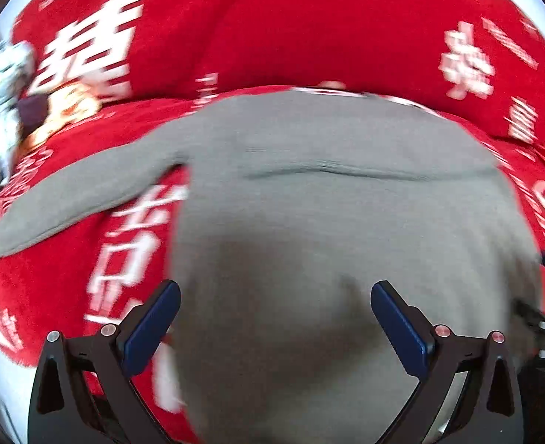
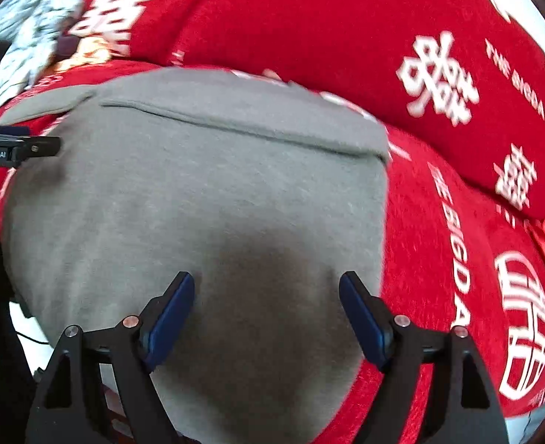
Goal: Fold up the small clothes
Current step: 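Move the left gripper to the other sleeve cuff, then close the left gripper on the sleeve cuff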
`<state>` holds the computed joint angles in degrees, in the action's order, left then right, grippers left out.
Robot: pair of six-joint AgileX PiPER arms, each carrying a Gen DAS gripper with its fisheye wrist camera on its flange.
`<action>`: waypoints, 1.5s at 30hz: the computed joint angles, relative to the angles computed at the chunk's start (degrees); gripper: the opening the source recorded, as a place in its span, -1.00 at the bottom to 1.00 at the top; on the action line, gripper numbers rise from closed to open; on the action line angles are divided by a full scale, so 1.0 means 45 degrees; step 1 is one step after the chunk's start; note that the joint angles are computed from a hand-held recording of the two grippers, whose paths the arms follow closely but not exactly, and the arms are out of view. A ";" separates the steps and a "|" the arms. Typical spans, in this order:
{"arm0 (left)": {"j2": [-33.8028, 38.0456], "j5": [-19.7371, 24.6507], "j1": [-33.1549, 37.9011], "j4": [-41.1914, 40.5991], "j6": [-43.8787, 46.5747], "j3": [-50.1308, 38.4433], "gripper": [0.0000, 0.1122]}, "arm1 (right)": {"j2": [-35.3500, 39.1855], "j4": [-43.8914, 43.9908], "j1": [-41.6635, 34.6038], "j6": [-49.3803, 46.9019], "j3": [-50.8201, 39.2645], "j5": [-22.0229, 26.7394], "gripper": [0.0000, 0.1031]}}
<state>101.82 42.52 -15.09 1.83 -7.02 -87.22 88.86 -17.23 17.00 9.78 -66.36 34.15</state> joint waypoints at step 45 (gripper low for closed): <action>0.5528 -0.0909 0.9485 -0.5644 -0.2325 -0.5947 -0.32 | 0.5363 0.1961 0.2974 -0.2374 -0.8689 0.3169 0.61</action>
